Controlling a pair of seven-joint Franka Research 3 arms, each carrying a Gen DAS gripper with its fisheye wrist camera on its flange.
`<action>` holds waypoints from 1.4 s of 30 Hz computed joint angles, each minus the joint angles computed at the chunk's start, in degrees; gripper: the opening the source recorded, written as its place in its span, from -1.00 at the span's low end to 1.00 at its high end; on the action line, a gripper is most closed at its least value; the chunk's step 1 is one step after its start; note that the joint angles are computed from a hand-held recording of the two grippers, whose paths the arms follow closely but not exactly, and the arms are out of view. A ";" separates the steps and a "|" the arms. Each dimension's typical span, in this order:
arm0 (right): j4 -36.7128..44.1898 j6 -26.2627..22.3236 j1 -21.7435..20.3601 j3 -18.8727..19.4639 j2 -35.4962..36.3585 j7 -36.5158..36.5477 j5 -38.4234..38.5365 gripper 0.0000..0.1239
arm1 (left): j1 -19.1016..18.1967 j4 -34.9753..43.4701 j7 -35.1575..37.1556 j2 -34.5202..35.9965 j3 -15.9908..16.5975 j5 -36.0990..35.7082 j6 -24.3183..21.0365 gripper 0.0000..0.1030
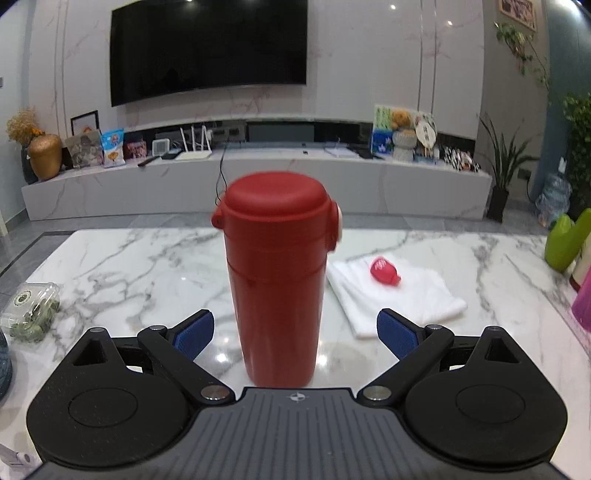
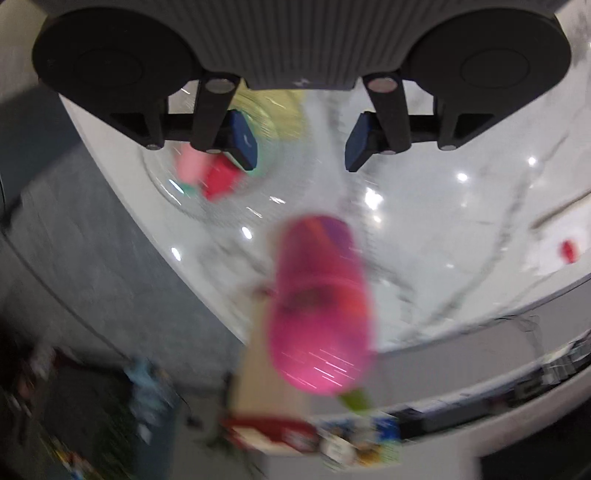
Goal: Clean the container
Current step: 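Carry the green toy bottle to the glass plate and release it, then grasp the red toy bottle on the towel with the right gripper while the left gripper grasps the red thermos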
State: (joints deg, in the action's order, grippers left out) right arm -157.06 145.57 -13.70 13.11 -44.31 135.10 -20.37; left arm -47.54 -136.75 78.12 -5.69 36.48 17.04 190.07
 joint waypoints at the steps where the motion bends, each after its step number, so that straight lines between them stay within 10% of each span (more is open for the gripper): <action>1: 0.29 1.98 0.77 0.26 0.61 -0.51 -0.28 0.04 | -1.85 0.33 -0.59 0.44 1.89 -0.16 0.86 0.88; 5: 3.69 9.39 3.46 1.39 7.22 -4.04 -0.58 0.07 | -10.24 2.09 -8.26 2.37 11.72 6.10 3.97 0.88; 10: 9.60 17.41 5.33 3.05 17.73 -7.40 -1.51 0.07 | -4.54 2.88 -4.80 4.77 5.42 1.52 5.95 0.88; 20: 26.00 27.46 -0.30 9.63 38.23 1.55 -23.04 0.02 | 8.49 7.64 -25.79 9.03 -2.39 22.38 7.59 0.56; 29: 39.36 28.62 5.80 4.13 53.15 3.64 -30.92 -0.07 | 9.93 6.39 -14.27 9.43 -5.68 13.07 7.82 0.41; 42: 48.43 29.28 14.31 -3.58 62.73 -3.67 -23.09 -0.21 | 16.75 5.52 -8.12 9.17 -13.79 8.16 8.47 0.22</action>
